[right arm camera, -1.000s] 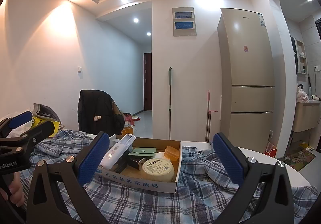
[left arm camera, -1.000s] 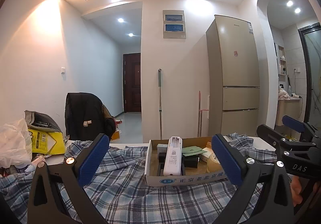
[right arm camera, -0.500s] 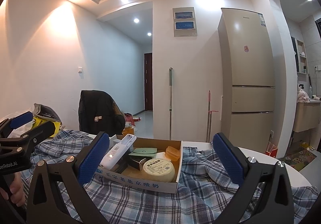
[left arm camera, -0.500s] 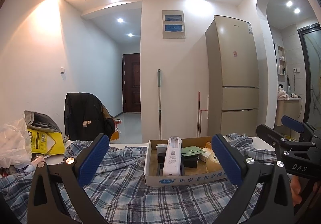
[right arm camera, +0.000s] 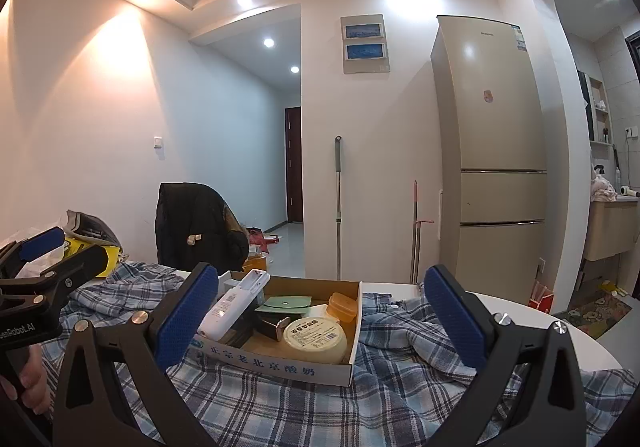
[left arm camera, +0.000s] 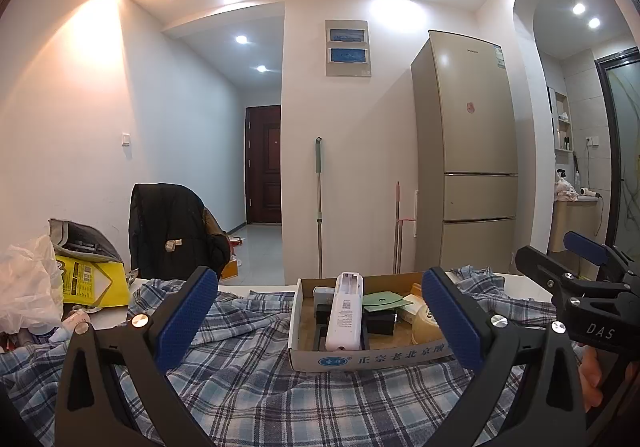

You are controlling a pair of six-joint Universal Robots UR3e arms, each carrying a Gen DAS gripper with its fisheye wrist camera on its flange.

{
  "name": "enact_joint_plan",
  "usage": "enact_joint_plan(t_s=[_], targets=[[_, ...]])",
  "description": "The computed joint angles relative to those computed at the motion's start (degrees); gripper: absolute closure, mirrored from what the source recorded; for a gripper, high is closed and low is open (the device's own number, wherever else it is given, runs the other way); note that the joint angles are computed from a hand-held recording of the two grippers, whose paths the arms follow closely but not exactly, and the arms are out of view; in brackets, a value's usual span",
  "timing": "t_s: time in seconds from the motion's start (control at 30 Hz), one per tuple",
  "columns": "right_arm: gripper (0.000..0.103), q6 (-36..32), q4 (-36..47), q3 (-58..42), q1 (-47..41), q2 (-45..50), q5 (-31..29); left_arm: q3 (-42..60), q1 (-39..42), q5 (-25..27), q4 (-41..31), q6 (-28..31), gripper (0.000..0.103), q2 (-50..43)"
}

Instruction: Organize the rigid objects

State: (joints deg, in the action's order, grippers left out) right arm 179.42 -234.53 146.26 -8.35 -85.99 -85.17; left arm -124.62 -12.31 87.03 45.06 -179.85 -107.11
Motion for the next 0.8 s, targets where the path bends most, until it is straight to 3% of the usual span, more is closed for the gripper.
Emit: enact_joint_plan(t_s=[0.8], targets=[[0.0,-0.3,-0.4,0.7,-1.0,-0.4,1.1,0.6,-0.3,0.4,-0.8,0.0,0.0,-0.2]])
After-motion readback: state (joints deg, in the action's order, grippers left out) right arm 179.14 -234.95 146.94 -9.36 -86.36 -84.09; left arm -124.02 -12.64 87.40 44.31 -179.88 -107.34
